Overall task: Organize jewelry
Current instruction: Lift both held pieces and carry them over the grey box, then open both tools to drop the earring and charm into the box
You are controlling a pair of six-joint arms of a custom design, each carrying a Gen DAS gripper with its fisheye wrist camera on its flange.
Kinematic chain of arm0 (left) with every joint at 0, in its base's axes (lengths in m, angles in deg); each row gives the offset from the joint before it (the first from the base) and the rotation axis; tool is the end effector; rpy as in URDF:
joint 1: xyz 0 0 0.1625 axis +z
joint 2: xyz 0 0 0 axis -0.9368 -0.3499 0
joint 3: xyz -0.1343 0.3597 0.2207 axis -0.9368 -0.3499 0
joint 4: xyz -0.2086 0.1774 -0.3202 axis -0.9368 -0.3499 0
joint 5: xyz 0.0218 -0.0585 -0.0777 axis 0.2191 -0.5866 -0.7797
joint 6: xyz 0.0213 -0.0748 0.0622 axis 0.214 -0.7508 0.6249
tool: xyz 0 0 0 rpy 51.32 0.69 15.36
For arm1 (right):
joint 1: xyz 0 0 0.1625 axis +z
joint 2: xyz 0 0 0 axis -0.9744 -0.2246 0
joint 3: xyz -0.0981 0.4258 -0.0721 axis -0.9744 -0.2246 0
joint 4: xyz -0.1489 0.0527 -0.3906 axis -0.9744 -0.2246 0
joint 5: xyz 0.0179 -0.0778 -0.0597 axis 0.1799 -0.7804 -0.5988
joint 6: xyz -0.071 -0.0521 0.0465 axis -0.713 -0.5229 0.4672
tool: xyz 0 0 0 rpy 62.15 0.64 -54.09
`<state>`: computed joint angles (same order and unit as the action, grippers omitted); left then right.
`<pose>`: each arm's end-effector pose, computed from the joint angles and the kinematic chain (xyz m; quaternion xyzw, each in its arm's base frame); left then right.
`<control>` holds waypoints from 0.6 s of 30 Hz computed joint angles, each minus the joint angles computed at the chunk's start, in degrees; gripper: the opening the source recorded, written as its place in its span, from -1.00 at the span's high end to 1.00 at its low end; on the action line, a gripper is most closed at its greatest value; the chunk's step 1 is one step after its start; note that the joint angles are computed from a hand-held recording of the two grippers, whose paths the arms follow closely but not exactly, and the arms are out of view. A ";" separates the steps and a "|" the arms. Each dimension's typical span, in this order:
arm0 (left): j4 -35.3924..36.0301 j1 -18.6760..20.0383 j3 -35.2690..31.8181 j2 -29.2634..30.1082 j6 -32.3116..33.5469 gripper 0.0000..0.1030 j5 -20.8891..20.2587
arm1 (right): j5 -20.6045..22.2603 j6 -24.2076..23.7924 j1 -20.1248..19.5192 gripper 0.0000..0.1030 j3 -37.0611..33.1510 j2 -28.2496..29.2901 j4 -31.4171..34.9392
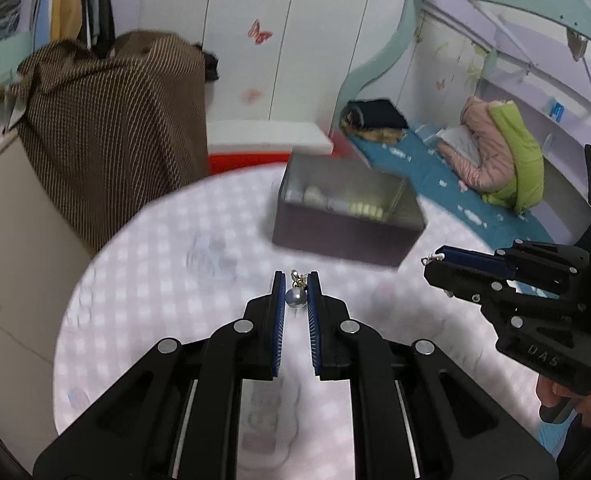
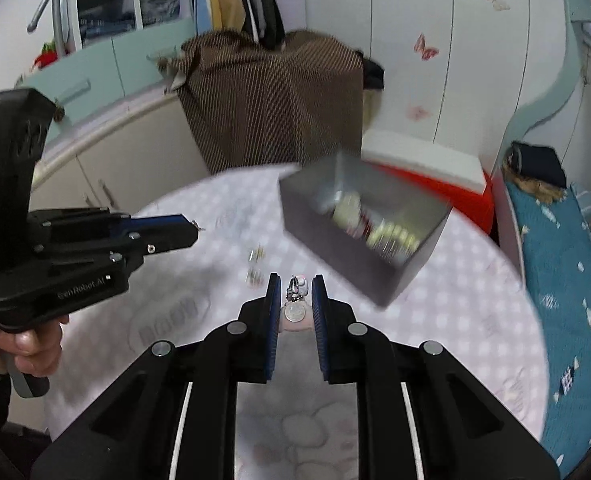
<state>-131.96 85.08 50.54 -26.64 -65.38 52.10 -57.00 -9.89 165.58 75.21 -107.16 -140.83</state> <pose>-0.3339 -0.3168 0.0545 0.1242 0.8651 -0.3866 0.2945 0.1196 -0.3576 0.2774 0.4526 -0.8542 0.2103 0.1461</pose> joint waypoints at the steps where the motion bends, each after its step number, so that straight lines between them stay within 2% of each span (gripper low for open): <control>1: 0.05 0.28 -0.96 -0.18 1.71 0.79 1.18 | 0.23 0.55 0.74 0.73 -0.96 0.32 -0.10; 6: -6.25 3.10 -5.62 0.43 13.83 0.79 4.47 | 0.71 3.12 4.13 0.73 -6.65 3.42 -0.78; 11: -14.67 8.11 -11.47 2.45 26.24 0.79 1.52 | 0.51 6.11 5.65 0.73 -12.22 7.44 0.06; 18: -13.97 12.94 -18.56 5.94 32.18 0.79 -2.76 | -0.48 9.64 5.42 0.72 -16.19 11.17 3.41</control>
